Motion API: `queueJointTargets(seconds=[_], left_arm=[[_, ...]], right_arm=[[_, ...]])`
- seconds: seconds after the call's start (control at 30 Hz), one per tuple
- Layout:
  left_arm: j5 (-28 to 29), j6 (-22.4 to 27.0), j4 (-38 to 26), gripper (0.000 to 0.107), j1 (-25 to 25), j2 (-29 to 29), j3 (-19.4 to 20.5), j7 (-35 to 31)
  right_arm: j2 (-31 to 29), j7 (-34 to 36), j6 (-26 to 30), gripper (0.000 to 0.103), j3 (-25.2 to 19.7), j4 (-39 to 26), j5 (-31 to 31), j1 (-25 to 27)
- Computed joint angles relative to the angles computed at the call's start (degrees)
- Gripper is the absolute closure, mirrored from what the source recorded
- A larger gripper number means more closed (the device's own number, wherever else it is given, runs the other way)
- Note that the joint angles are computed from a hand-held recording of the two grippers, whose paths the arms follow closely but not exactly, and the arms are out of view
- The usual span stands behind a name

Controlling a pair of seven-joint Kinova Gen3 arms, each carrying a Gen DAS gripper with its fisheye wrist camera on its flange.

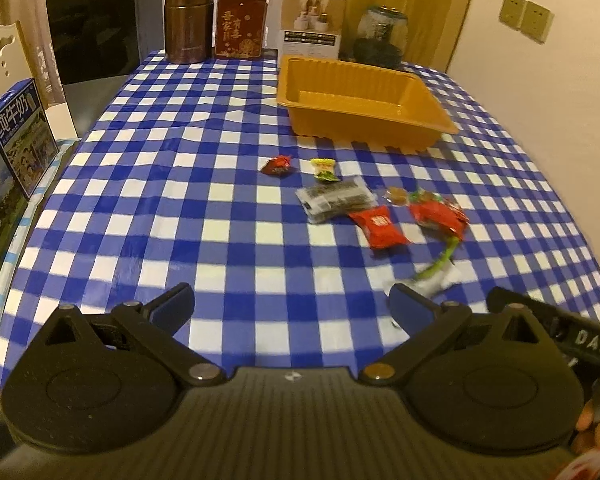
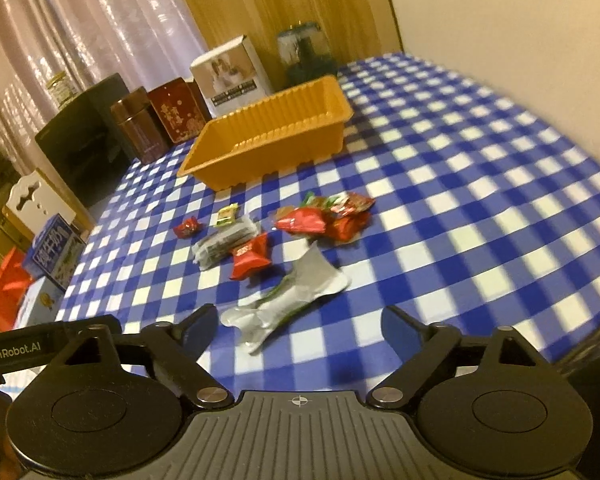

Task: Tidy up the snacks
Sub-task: 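Grasp the white-and-green snack with the right tool while the left tool grasps the red candy packet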

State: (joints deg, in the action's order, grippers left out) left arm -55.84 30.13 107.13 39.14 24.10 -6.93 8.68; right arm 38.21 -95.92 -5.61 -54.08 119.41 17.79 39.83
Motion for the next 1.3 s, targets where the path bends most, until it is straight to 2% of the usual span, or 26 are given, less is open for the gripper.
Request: queueJointTargets(seconds=[0.27, 0.43, 0.67, 0.73, 0.77, 0.93, 1.03, 1.2, 1.3], left_arm=[[3.1, -6.58, -1.35, 0.005, -3.92, 3.08, -2.56, -5.23], [7.55, -10.45, -1.79, 0.005, -4.82, 4.73, -5.07, -9.14], [13.19, -14.22, -1.88, 0.005, -4.76, 6.06, -7.85, -13.9], [14.62, -15.38, -1.66, 0.005, -4.59, 6.26, -8.54, -15.2], [15.32, -15.84, -1.67, 0.005, -4.51, 6.42, -8.84, -15.88], [19.18, -16.96, -2.25, 0.005, -4.83, 7.24, -8.92, -19.99], [21.4, -18.64, -2.26, 0.005, -4.86, 7.57, -9.23, -22.07], [24.44, -21.97, -2.79, 0.006, -3.49, 8.51, -11.1, -24.99], [26.46, -23.79, -3.78, 0.01, -2.37, 9.61, -12.29, -26.49]], right_arm=[[5.62, -1.11, -0.01, 0.032, 5.63, -5.72, -3.18, -9.39], [5.18, -2.3, -0.14, 0.037, 13.35, -8.58, -5.4, -17.93], [2.26, -3.92, -4.55, 0.046, 25.0, -8.44, -5.87, -29.41], [1.57, -3.99, -4.87, 0.058, 28.47, -8.63, -5.84, -32.64], [1.4, -4.0, -4.99, 0.06, 29.58, -8.66, -5.7, -33.62], [1.21, -4.03, -3.49, 0.073, 29.59, -8.98, -3.7, -33.13], [1.12, -3.87, -2.2, 0.075, 27.76, -9.03, -2.95, -30.95], [-0.99, -2.23, -3.32, 0.075, 28.24, -6.71, -2.03, -29.42], [-2.28, -1.65, -4.24, 0.075, 28.4, -5.13, -1.1, -28.16]])
